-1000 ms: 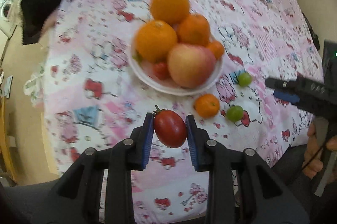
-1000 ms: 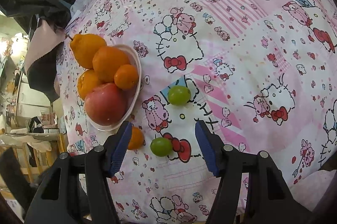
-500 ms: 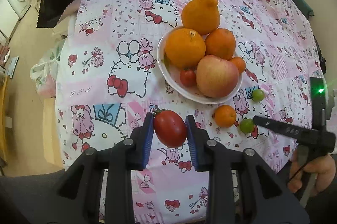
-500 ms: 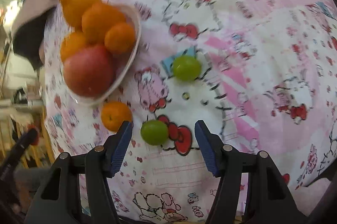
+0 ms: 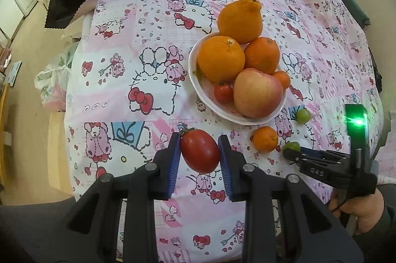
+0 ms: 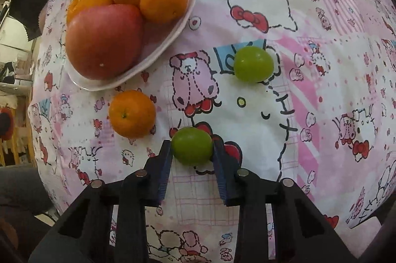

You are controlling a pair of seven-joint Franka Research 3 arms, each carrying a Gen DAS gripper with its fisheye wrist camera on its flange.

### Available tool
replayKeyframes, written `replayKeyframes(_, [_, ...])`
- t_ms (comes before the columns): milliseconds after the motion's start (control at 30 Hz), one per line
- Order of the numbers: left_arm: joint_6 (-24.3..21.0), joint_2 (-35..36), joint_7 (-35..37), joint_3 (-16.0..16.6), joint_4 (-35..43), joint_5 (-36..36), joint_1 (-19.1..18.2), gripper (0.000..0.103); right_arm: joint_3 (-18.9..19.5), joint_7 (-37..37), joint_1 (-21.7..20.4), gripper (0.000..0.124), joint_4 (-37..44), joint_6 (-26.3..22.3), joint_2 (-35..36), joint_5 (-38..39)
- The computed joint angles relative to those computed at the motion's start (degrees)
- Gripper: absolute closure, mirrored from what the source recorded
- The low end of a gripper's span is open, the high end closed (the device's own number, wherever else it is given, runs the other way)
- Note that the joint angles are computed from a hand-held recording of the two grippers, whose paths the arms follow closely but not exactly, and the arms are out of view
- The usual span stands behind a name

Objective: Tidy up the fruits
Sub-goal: 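Carry the tomato to the plate with the left tool while the right tool grasps a green lime, then open the left tool over the plate while the right tool carries the lime onto the plate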

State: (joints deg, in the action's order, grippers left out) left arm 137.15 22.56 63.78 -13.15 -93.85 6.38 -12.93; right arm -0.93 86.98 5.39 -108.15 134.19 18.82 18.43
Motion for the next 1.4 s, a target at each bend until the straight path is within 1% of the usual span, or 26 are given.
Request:
replayKeyframes(67, [0.41, 0.05, -0.04, -0.11, -0.10, -0.57, 0.28, 0.077, 0.59, -1.37, -1.03, 0.090, -0.98, 1.10, -1.40, 3.23])
replayKeyframes(167, [1.91, 0.24, 0.67, -0.86, -0.36, -3.35, 1.42, 0.077, 1.41, -4.57, -2.59, 0.090, -2.41, 2.88, -3.59, 9.43])
replayKeyframes(267, [2.41, 1.74, 0.79, -1.04, 1.38, -5.21, 2.00, 0.077, 1.87, -8.16, -3.50, 0.090, -3.82, 5.23, -5.86, 15.33])
replayKeyframes(367, [0.63, 5.03, -0.07, -0.59, 6.19, -5.27, 1.77, 0.077, 2.28, -10.65, -3.61, 0.090, -2.94, 6.52, -6.09, 20.10])
replayKeyframes(500, [-1.49, 9.51, 0.23, -1.25, 12.42, -7.31, 2.29, 0.077, 3.08, -16.37, -3.99, 0.090, -1.85, 8.15, -6.60, 27.30])
replayKeyframes(600, [-3.86, 13.94, -0.27, -0.86, 18.40, -7.13, 1.51, 0.077, 2.92, -17.37, -3.62, 0.090, -0.56, 8.38, -6.06, 28.78])
replayKeyframes(733, [-5.72, 18.73, -1.31, -0.45, 24.25, -6.73, 0.60, 0.077, 2.85, -17.60, -3.69, 0.090, 0.47, 8.02, -5.24, 30.18])
replayKeyframes(867, [-7.99, 23.15, -1.22, 0.03, 29.68, -5.40, -0.60, 0.076, 2.67, -16.72, -3.36, 0.090, 1.28, 7.55, -4.48, 28.96])
replayKeyframes(1033, [-9.58, 25.87, -0.61, -0.30, 32.52, -5.62, -1.11, 0.076, 2.69, -15.40, -3.46, 0.090, 1.92, 6.82, -3.49, 28.12])
replayKeyframes(1133, [-8.42, 25.74, -0.59, 0.35, 32.10, -4.48, -1.86, 0.076, 2.81, -15.06, -3.48, 0.090, 2.20, 6.71, -3.15, 27.69])
replayKeyframes(1167, [-8.47, 25.88, -0.47, 0.39, 32.30, -4.25, -1.98, 0.075, 2.87, -15.02, -3.49, 0.090, 2.28, 6.69, -3.08, 27.67])
replayKeyframes(1200, [-8.67, 25.96, -0.18, 0.32, 32.50, -4.08, -2.09, 0.064, 2.91, -14.93, -3.47, 0.090, 2.32, 6.71, -3.04, 27.59])
replayKeyframes(1233, [-9.66, 26.13, -0.33, 0.83, 33.19, -3.23, -2.70, 0.058, 2.94, -14.86, -3.44, 0.090, 2.34, 6.78, -3.00, 27.46])
replayKeyframes(1267, [-10.08, 25.78, -1.11, 1.72, 33.08, -2.00, -3.46, 0.050, 2.97, -14.84, -3.42, 0.090, 2.34, 6.90, -2.99, 27.42])
replayKeyframes(1300, [-9.84, 25.12, -1.54, 2.06, 32.33, -1.28, -3.70, 0.045, 2.99, -14.79, -3.42, 0.090, 2.29, 7.02, -3.04, 27.40])
replayKeyframes(1333, [-9.01, 24.33, -1.70, 1.88, 31.19, -1.24, -3.46, 0.044, 3.00, -14.77, -3.45, 0.090, 2.21, 7.07, -3.15, 27.41])
replayKeyframes(1400, [-8.87, 23.40, -1.43, 1.09, 30.18, -1.93, -2.65, 0.037, 3.00, -14.80, -3.58, 0.090, 2.14, 7.22, -3.22, 27.73])
